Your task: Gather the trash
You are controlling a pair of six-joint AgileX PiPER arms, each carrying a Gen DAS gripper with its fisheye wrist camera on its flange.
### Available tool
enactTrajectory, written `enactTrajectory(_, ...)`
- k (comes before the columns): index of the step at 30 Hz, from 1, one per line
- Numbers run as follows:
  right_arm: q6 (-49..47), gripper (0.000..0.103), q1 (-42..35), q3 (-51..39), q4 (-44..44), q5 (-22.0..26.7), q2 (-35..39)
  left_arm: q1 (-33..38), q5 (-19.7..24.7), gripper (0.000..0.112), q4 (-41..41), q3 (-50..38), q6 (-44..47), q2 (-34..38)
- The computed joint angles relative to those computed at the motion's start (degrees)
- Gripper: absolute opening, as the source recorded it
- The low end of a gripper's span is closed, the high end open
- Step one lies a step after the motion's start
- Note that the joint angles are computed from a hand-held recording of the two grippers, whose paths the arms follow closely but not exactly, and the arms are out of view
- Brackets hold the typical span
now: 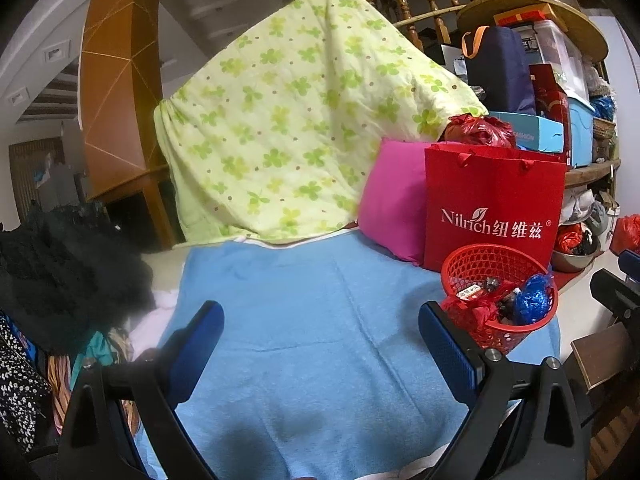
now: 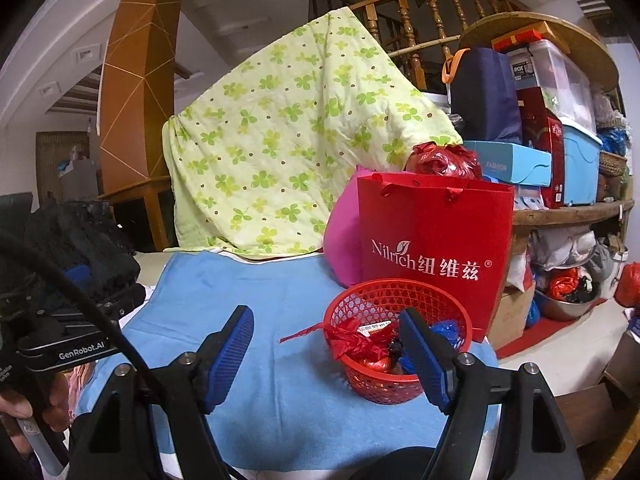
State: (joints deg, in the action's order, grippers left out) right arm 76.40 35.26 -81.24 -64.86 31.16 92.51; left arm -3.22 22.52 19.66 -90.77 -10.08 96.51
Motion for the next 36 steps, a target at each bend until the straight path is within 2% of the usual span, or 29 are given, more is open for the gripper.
enactTrajectory(6,-1.06,0.078,1.91,0.39,-0.16,2.13,-1.73,0.05,-1.41,0.098,1.12,3.02,-0.73,-3.25)
enactTrajectory(8,-1.58,0.078,2.7,0.46,-0.07,3.08,-2.16,0.08,-1.75,0.103,0.62,3.86,-0.22,-4.22)
enactTrajectory(10,-2.02,0.079,3.7,0.59,-0.25,4.58,-2.67,-0.02,-2.34,0.103,0.36,5.04,0.01,-5.2)
enactTrajectory(15,-3.72,0.079,4.94,0.47,0.82,7.38,-3.53,-0.26,-1.17,0.103,-4.21,6.3,4.98,-6.86)
enactTrajectory(20,-4.05,0.079,5.44,0.83,1.02,8.89,-4.93,-1.28,-1.17,0.103,-1.82,8.27,3.46,-8.95)
enactTrajectory(24,-3.97,0.079,6.14,0.78,0.73,10.19,-5.38,-0.9,-0.46,0.103,-7.91,8.98,9.22,-10.2)
enactTrajectory(33,-4.64,0.079,6.66,0.52,0.92,11.48,-6.07,-1.72,0.68,0.103,-0.68,9.71,2.73,-11.78)
enactTrajectory(36,-5.13,0.079,7.2,0.06,1.14,12.76,-6.31,-2.66,1.61,0.103,5.36,9.78,-2.57,-12.0)
